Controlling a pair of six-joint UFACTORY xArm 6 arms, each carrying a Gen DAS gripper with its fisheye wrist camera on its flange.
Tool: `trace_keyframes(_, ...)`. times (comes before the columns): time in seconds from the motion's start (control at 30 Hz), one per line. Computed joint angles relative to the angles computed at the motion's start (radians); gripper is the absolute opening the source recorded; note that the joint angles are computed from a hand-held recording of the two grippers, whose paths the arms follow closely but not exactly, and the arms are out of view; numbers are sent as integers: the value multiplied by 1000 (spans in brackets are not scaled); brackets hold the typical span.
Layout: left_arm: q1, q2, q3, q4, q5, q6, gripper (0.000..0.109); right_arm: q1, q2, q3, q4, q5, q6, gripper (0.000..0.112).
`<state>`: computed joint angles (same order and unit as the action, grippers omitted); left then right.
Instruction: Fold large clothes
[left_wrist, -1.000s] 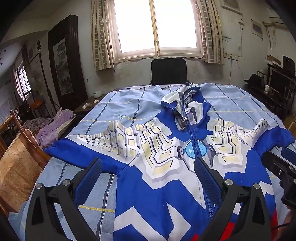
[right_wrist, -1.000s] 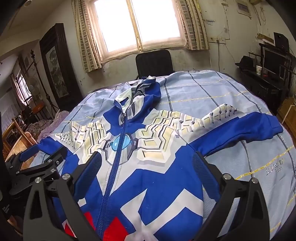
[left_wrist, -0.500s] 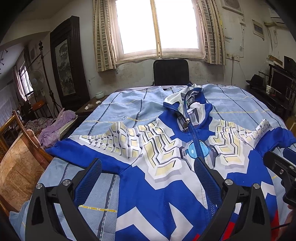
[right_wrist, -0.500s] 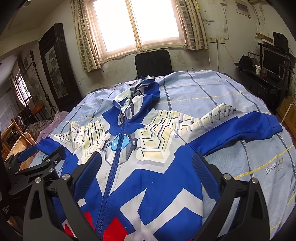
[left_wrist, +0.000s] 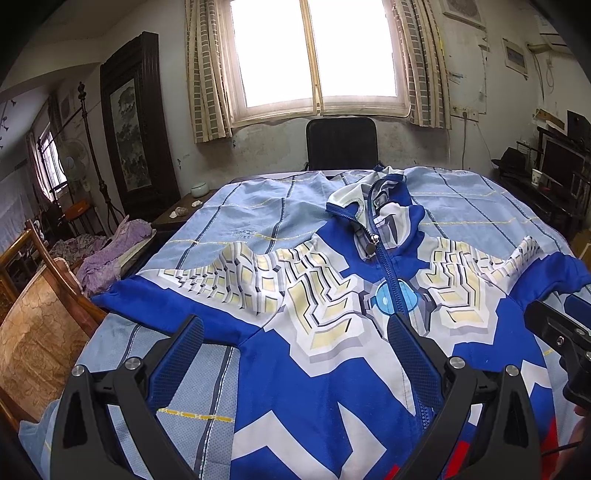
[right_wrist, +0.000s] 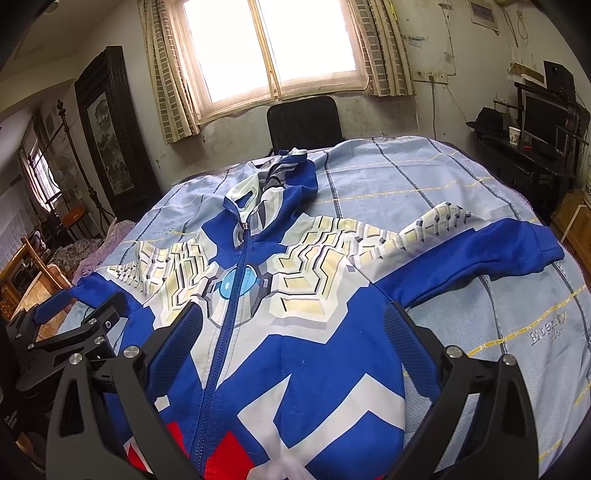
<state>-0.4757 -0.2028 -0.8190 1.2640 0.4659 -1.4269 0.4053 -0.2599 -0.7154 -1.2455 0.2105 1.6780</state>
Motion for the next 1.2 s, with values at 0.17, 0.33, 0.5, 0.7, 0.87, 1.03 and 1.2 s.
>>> trace_keyframes(0.17,-2,0,0,4,4,-2,100,-1,0,1,3,-1,-3,96)
trace_keyframes(0.33,-21,-10,5,73,44,-61,100,-1,1,-1,-3,-1,3,96)
trace_keyframes(0.5,-48,-30,14,150,85,-125,100,-1,1,0,4,0,-4,96)
trace_keyframes(0.7,-57,-39,15,168,98,-139,100,-2,0,2,6,-2,-7,96)
trace_keyframes(0.87,-57,-38,16,165,98,-137,100,-3,-1,1,5,-1,-6,96)
trace_keyframes(1.03,-43,-33,11,126,85,-113,100,-9,-7,6,-17,3,16,96)
trace_keyframes(1.2,-26,-4,-12,84,101,-74,100,-30,-17,6,-68,11,72,96)
